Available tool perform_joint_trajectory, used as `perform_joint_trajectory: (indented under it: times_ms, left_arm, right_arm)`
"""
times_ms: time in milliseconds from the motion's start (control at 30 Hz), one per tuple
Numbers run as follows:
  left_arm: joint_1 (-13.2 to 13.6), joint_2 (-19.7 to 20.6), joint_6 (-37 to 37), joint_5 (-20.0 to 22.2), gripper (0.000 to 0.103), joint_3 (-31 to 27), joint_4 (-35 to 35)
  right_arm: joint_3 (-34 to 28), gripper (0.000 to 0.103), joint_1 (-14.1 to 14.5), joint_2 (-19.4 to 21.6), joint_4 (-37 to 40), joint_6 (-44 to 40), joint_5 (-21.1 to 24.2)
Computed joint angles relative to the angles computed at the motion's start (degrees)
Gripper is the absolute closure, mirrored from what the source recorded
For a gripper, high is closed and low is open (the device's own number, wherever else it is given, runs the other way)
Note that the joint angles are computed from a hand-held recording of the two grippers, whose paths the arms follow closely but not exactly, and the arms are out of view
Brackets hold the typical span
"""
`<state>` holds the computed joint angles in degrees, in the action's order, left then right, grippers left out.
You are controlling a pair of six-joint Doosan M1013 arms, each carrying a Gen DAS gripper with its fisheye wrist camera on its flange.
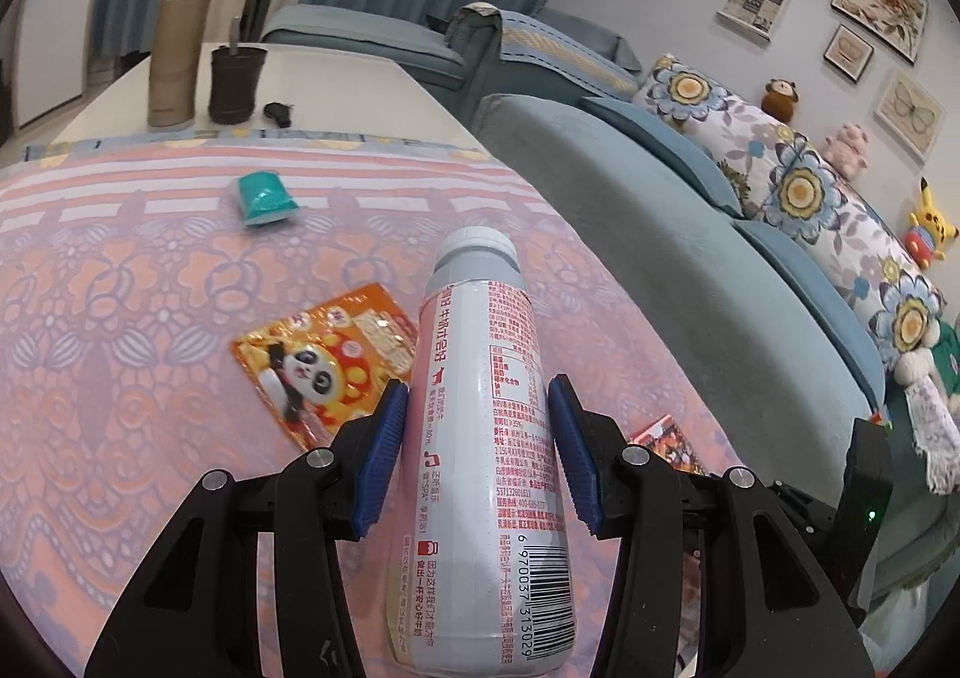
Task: Collect trash
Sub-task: 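Carry the bottle and card box to the blue basket and open both grippers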
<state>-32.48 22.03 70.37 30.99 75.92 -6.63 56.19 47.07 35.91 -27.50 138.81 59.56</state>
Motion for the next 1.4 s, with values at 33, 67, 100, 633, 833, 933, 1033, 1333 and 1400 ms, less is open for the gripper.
perform_joint_trajectory:
  times_ms: [33,67,100,633,833,933,1033,1333,1400]
  left_arm:
    - [-0.1,0.08,0.94,0.16,0.056,-0.05,-0.92]
    - [-0.2,0.23,1.56,0.54,0.056,-0.25,-1.5]
    - [-0.33,0.45,2.04,1.13,0.056,-0.57,-1.82]
    - [-4.41,6.92,13.05,6.07,0.056,-14.1,-2.17]
    - [-5.41,13.02,21.51,12.43,0.056,-25.17,-12.45]
    - [-6.02,17.2,22.96,17.49,0.056,-31.31,-14.19]
    - [-6.86,21.1,23.29,21.73,0.056,-36.64,-12.86]
    - [-7.7,30.12,21.88,31.58,0.056,-49.24,-13.1]
    - [-7.63,30.85,22.11,32.53,0.056,-50.26,-13.35]
  right_arm:
    - [-0.29,0.04,-0.15,0.1,1.11,-0.38,0.67]
    - [-0.99,0.037,-0.61,0.38,3.35,-1.35,1.04]
    - [-1.33,0.035,-0.85,0.51,4.37,-1.8,0.85]
    - [5.25,0.047,-2.69,-5.61,-8.33,16.6,-4.64]
    - [10.98,0.047,-5.27,-9.55,-14.2,26.09,-0.76]
    - [13.11,0.047,-6.91,-10.26,-13.97,28.75,2.0]
    - [14.54,0.047,-8.46,-10.21,-11.61,30.03,3.59]
    - [17.42,0.046,-11.69,-9.34,-3.75,32.22,3.19]
    - [16.89,0.046,-11.73,-8.65,-3.32,32.29,4.41]
